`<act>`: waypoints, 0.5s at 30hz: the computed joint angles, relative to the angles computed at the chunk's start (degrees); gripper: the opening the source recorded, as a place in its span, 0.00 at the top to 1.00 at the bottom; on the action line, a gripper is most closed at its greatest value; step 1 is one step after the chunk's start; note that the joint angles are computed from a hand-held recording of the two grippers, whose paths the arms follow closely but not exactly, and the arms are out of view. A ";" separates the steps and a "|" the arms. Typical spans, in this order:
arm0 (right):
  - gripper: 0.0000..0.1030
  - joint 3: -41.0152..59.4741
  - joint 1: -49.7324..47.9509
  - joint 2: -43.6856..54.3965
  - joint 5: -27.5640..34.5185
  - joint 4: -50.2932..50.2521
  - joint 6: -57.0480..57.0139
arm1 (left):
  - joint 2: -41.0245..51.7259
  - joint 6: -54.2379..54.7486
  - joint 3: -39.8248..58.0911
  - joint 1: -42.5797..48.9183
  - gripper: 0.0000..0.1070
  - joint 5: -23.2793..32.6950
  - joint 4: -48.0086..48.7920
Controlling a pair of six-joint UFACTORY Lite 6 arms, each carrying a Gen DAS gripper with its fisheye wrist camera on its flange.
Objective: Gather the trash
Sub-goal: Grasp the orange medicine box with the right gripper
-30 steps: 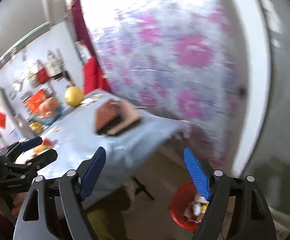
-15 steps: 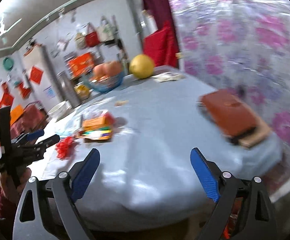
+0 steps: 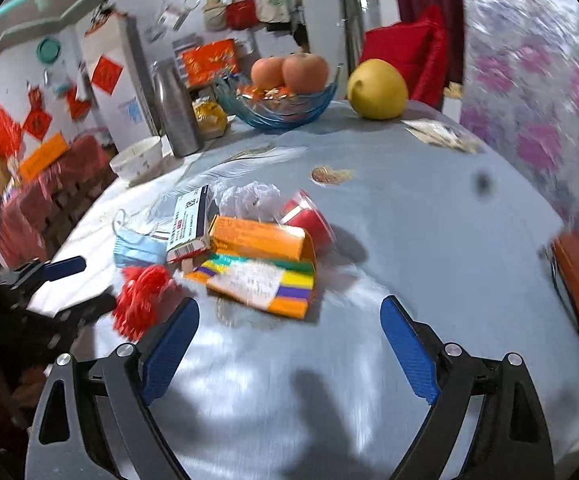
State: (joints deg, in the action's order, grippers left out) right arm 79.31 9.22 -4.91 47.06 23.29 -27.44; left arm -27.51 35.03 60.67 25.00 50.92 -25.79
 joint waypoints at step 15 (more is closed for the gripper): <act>0.71 16.35 3.61 20.30 5.42 0.78 -0.78 | 1.49 2.13 0.57 -1.46 0.10 5.29 -3.35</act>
